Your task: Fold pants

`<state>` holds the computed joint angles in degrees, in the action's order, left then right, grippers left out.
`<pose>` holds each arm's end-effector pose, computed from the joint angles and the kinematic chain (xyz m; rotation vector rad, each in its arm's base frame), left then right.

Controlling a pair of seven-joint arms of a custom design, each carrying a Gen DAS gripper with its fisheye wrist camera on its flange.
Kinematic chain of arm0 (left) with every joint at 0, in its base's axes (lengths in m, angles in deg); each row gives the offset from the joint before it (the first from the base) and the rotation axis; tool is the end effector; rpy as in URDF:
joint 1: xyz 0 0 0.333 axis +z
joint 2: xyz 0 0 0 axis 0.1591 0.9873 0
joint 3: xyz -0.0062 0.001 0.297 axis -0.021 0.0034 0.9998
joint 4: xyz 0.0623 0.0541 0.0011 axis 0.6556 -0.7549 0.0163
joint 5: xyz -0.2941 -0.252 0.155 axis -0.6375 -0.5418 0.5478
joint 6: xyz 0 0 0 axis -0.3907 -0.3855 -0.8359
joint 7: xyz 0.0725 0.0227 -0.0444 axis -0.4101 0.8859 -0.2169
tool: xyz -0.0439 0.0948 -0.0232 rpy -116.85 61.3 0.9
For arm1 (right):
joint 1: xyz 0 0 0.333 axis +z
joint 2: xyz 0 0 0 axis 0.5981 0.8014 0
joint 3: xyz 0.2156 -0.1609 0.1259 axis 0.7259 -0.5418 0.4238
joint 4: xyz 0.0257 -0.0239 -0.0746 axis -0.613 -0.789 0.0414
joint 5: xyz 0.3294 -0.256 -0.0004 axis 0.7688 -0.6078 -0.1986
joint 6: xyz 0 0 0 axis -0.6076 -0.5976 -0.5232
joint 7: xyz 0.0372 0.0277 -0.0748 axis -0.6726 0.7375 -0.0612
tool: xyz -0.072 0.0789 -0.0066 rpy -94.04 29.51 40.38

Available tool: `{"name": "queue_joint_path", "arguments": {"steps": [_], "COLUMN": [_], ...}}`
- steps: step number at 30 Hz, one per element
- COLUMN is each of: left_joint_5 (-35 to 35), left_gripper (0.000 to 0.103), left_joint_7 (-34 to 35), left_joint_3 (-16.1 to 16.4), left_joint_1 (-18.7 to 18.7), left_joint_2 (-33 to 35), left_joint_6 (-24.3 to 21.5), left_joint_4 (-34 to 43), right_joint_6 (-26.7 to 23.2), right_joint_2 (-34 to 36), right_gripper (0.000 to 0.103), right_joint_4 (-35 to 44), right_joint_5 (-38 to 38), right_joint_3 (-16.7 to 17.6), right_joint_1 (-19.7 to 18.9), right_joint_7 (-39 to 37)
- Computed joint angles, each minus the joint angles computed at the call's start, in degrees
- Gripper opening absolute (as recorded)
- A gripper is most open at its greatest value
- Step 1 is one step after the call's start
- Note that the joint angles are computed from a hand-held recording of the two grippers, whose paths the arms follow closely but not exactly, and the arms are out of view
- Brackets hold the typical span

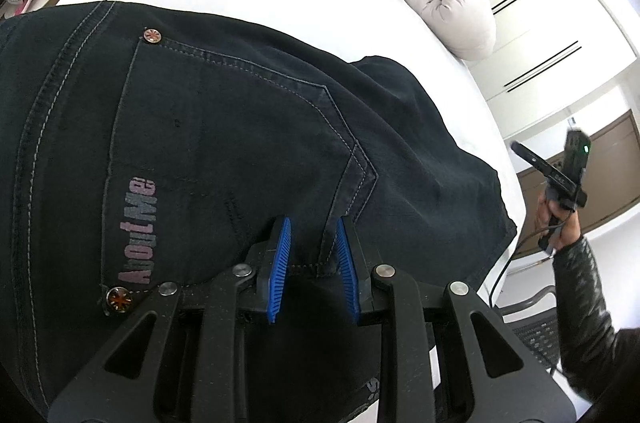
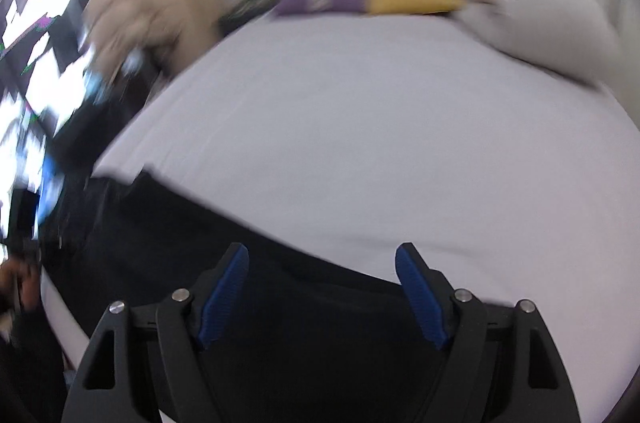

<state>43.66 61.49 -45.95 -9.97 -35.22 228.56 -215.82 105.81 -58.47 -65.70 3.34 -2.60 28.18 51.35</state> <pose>0.3974 -0.0774 0.4152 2.3117 -1.6759 1.1527 0.6319 -0.1270 0.4928 -2.2556 1.1375 -0.2641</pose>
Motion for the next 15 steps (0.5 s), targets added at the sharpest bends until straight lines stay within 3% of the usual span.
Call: {"name": "queue_joint_path", "arguments": {"steps": [2, 4, 8, 11, 12, 13, 15], "left_joint_5": [-0.3, -0.9, -3.8, -5.3, -5.5, -5.8, -6.1], "left_gripper": [0.023, 0.023, 0.023, 0.023, 0.023, 0.023, 0.023], "left_joint_7": [0.8, 1.9, 5.6, 6.9, 7.0, 7.1, 7.6], "left_joint_3": [0.6, 1.2, 3.1, 3.0, 2.8, 2.5, 2.4], "left_joint_1": [-0.4, -0.7, -1.3, -0.8, -0.5, -0.2, 0.3], "left_joint_2": [-0.2, -0.4, 0.4, 0.0, -0.2, -0.3, -0.3], "left_joint_6": [-0.4, -0.5, -0.8, -1.5, -1.7, -1.9, -2.0], "left_joint_4": [-0.1, -0.3, 0.3, 0.2, 0.1, 0.1, 0.0], "right_joint_6": [-1.8, -3.8, -5.0, 0.0, 1.6, 3.5, 12.8], "right_joint_2": [0.8, 3.5, 7.8, 7.5, 6.9, 6.1, 3.5], "right_gripper": [0.071, 0.056, 0.047, 0.043, 0.031, 0.008, 0.003], "right_joint_4": [0.9, 3.9, 5.8, 2.8, 1.7, 0.3, -5.5], "right_joint_5": [-6.4, -14.0, -25.9, -27.3, -26.3, -25.4, -26.8], "right_joint_3": [1.0, 1.6, 1.8, 2.4, 2.7, 2.9, 2.9], "right_joint_1": [1.8, 3.7, 6.0, 6.3, 6.2, 6.2, 7.2], "right_joint_7": [-1.1, 0.7, 4.5, 5.2, 5.5, 6.0, 7.4]}}
